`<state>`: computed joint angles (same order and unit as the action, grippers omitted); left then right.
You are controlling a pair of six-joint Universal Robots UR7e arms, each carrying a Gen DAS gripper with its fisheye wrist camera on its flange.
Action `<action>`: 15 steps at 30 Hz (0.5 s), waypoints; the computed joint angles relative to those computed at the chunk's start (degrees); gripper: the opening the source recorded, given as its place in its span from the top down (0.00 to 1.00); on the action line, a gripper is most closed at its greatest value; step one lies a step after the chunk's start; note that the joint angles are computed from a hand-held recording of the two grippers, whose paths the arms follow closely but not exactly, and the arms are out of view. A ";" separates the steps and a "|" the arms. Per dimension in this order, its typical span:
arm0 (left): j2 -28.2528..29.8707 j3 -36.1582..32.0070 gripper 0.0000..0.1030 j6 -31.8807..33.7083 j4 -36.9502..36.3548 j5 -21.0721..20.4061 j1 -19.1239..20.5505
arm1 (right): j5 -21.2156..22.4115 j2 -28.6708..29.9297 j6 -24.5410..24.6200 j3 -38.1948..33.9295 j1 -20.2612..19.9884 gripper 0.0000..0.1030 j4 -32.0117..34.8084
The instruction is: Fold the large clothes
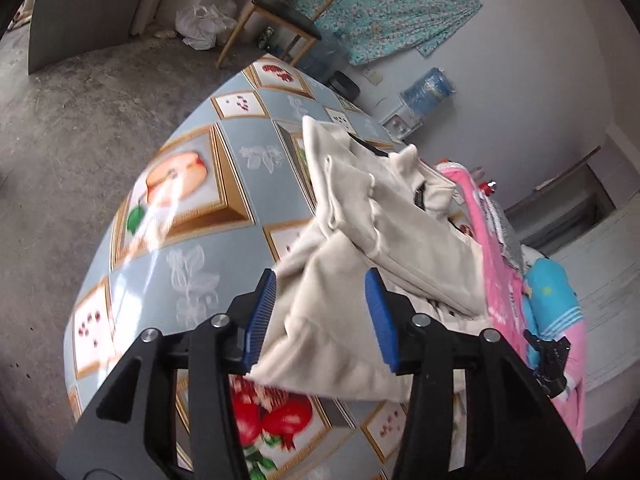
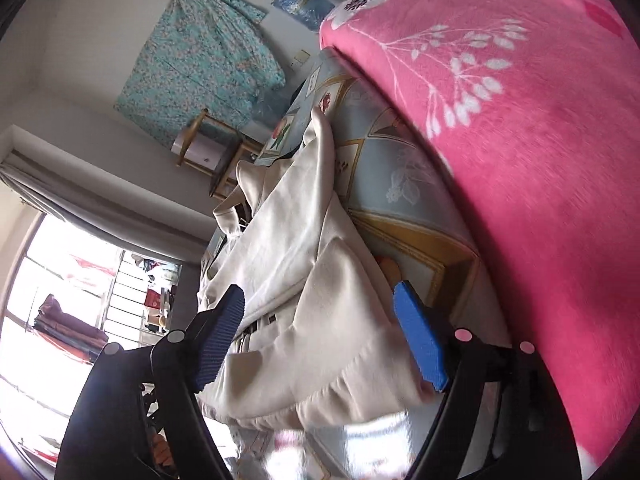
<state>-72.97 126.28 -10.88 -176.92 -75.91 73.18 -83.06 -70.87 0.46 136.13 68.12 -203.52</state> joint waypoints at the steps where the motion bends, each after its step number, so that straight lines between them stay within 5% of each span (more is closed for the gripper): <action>1: -0.72 0.97 0.53 0.10 0.68 -1.25 -0.07 | 0.29 -0.56 0.09 1.13 -0.20 0.27 -0.15; 9: -0.87 7.79 0.35 -2.97 1.06 -8.30 0.69 | -2.94 -1.31 1.79 11.59 -1.03 0.27 -5.49; 15: 3.13 7.41 0.35 -7.50 -6.17 -6.63 2.03 | -6.17 1.73 1.64 12.24 -0.84 0.27 -10.14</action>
<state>-69.84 133.69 -18.39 -183.09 -82.53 75.21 -89.24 -69.14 2.10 148.38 67.28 -213.66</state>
